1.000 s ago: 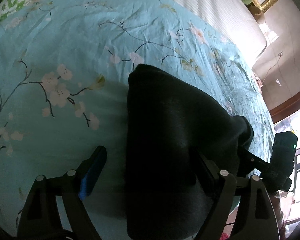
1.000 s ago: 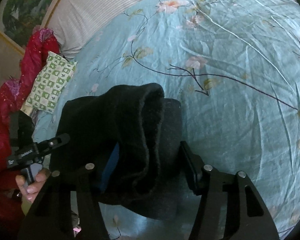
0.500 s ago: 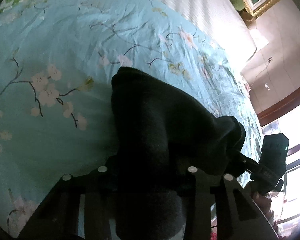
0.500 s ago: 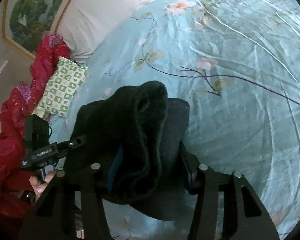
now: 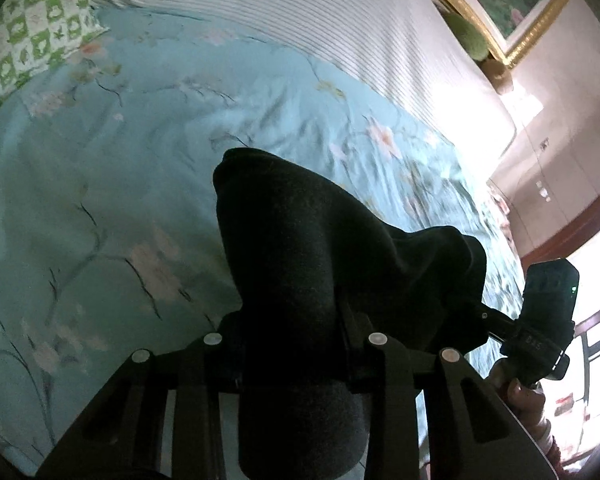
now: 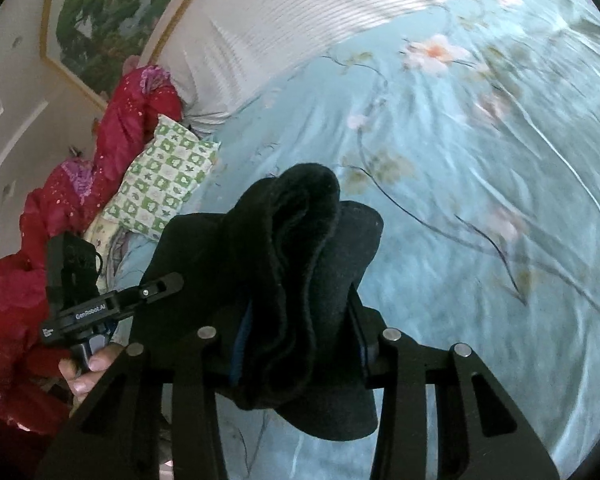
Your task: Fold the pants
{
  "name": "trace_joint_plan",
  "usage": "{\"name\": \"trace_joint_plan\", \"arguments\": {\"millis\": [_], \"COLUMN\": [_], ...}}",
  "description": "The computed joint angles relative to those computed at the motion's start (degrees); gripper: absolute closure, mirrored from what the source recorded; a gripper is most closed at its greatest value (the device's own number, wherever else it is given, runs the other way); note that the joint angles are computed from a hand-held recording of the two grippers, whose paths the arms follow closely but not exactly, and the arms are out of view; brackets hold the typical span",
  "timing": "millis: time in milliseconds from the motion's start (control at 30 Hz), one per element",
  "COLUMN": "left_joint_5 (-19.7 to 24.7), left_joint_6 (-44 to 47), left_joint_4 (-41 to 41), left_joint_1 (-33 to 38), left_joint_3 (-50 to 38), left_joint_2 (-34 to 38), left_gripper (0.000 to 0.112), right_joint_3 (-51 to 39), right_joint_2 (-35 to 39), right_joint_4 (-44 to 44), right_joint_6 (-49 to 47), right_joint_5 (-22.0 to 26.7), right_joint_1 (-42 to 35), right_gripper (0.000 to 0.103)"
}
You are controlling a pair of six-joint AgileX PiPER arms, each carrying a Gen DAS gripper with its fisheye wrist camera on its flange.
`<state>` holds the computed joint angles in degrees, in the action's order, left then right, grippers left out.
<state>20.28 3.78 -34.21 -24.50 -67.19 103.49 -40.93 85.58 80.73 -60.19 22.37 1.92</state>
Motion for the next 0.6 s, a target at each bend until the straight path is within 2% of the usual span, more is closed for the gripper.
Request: {"name": "trace_joint_plan", "arguments": {"millis": [333, 600], "left_joint_5": [2.13, 1.42], "left_joint_6": [-6.55, -3.87], "left_joint_4": [8.23, 5.95], "left_joint_1": [4.61, 6.02], "left_joint_3": [-5.52, -4.67], "left_joint_2": [3.85, 5.73], "left_gripper": [0.079, 0.076], "right_joint_3": [-13.14, -17.05], "right_joint_2": [11.76, 16.58], "right_joint_4": [-8.11, -11.58], "right_joint_6": [7.51, 10.72], "right_joint_5": [0.07, 0.27], "right_joint_1": [3.03, 3.59], "right_gripper": [0.061, 0.060]}}
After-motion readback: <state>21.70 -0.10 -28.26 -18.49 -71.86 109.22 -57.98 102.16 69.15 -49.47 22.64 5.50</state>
